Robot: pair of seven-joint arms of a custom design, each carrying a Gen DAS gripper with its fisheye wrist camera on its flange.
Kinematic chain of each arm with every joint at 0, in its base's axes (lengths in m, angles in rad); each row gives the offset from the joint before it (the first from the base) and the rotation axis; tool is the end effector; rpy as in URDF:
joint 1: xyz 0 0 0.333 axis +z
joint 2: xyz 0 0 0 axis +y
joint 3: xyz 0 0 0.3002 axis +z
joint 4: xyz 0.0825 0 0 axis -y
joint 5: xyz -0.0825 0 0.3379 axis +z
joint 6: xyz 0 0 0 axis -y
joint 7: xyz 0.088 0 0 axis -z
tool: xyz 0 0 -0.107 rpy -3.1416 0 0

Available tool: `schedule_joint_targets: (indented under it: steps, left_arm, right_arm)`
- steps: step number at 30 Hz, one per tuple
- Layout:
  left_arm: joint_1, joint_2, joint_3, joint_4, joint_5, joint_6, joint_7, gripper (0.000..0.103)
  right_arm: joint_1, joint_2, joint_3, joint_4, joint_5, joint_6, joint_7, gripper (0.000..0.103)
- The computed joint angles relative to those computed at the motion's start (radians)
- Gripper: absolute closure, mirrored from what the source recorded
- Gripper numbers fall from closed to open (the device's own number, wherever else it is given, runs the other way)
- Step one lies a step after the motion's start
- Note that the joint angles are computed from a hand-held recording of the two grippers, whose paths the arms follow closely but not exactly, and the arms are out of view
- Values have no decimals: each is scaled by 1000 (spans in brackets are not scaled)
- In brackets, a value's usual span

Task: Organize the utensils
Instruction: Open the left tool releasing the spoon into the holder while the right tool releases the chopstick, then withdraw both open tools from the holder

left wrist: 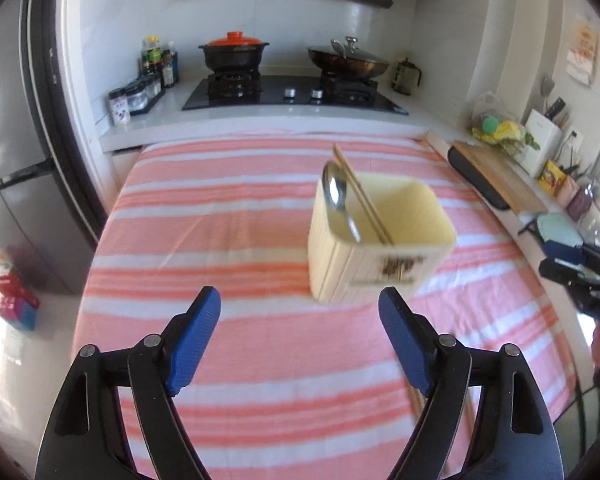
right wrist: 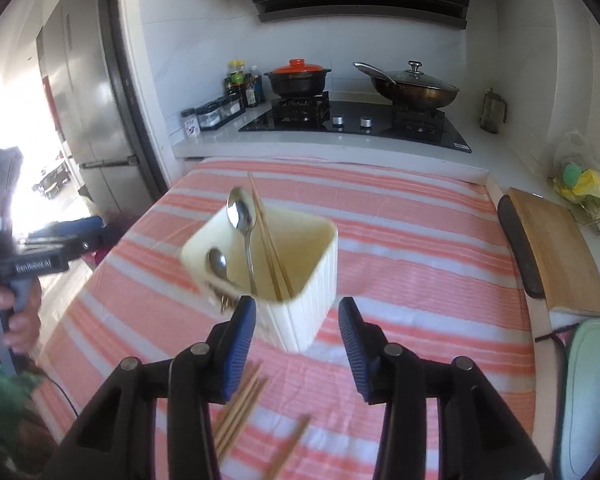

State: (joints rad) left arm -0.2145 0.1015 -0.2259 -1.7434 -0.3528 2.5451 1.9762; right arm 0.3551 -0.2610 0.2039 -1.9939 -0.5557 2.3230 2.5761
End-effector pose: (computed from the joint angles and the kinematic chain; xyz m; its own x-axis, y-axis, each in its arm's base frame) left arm 0.5433 -0.2441 0.5867 -0.6043 -0.7914 0.0925 -0.6172 0.3916 -0.6824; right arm 0.4086 0.2589 0.6315 -0.1462 -0.9873 -0.0620 -0.6916 0.1469 -0.7072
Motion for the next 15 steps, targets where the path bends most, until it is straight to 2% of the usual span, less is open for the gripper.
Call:
schedule_joint_targets:
  steps: [3,7,11,15]
  left_arm:
    - [20,-149,13,-218,-102,5,103,18]
    - [-2,-305,34,-474,-207,94,137,14]
    - [-54,-380,61,-616,-334,110,151,14]
    - [-80,-398,50,-682,-348,127,141,14]
  right_arm:
    - [18,-119,73,-152,-55,-74,108,52]
    - [55,-197,174,-303,-70,-167,324,52]
    - [110,-179,248,-362,-71,-258,543,52]
    - [163,-182,252,-408,-68,-242,719,52]
